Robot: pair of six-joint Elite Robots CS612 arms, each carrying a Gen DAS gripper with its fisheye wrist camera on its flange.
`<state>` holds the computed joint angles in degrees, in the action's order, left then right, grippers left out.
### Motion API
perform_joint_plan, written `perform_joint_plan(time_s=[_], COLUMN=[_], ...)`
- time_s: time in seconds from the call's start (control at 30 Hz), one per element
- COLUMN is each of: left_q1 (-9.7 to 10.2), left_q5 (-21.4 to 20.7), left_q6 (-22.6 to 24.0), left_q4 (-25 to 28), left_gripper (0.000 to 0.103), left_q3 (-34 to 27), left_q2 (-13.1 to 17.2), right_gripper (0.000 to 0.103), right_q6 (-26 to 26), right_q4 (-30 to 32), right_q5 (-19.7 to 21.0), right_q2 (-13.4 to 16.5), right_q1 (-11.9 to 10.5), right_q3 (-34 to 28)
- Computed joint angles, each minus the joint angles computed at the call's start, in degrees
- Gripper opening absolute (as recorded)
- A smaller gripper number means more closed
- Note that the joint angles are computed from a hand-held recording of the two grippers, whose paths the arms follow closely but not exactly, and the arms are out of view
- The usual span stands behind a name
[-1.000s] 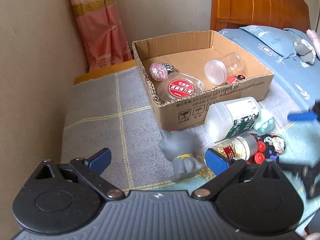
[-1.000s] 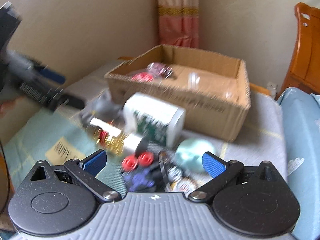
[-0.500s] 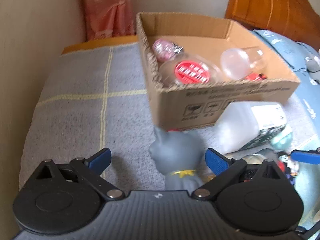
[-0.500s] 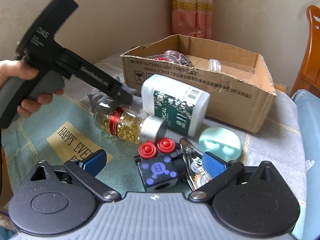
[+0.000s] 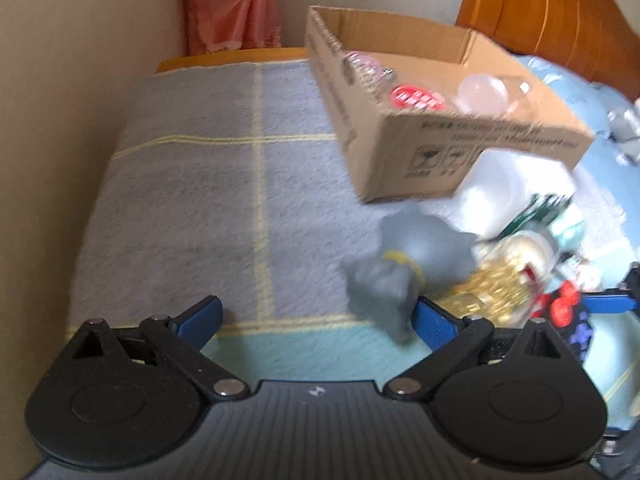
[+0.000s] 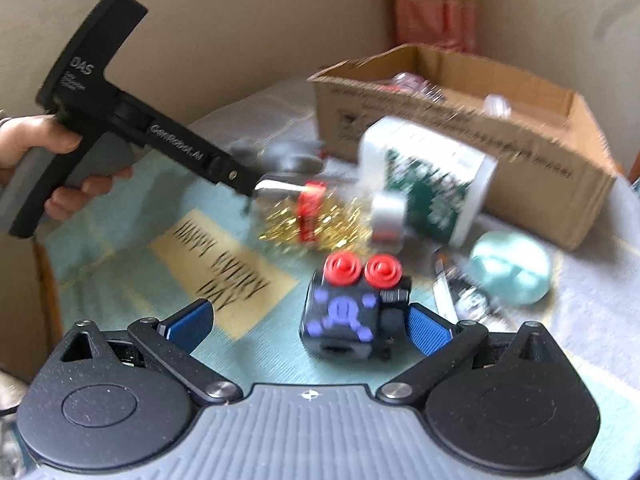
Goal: Organize rigid objects
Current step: 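Withdraw both tools from the box back toward the table, then approach the grey toy cat with left tool while right tool nears the cube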
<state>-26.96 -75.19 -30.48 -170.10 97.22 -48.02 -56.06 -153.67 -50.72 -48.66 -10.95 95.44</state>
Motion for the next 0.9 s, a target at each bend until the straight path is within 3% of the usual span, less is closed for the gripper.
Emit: perform_joint_plan(time_s=[0.07,0.3,0.5,0.6,0.77,0.9], left_q1=[-0.03,-0.08,0.07,-0.1,-0.38,-1.9], left_q5=[0.64,2.51,6.57,4.94,-1.58,1.68], left_q6=[0.93,2.31,0.31,1.62,5.33,6.55], left_q4=[-0.24,-1.14,-0.19,-2.91,-8.22,-7.3], left_gripper=[0.1,0.1,0.1,0.1,0.101,0.102], left_q3=[0.35,0.47,1.13,2.41,4.21,3.74], left_q2=[-0.06,0.26,-0.06,-0.45,-0.46,-0.16], right_gripper=[0.103,0.103,0.103,0.103,0.103,0.103], right_q6=[-1.45,-2.12,-1.45,-0.85,0.32,1.63], right_q4=[1.83,-6.87,-8.58,-9.51,-10.79,-12.23], right_q5=[-0.35,-3.71,-2.66,-2.48,-2.63,-2.78], right_q2=[-0.34,-0.5,-0.2,-0.12,-0.05,-0.08], right_q1=[0.0,0.78,0.51,0.54,0.64,0.52], right_q3=[0.27,3.03,3.44,3.68,4.0,4.53])
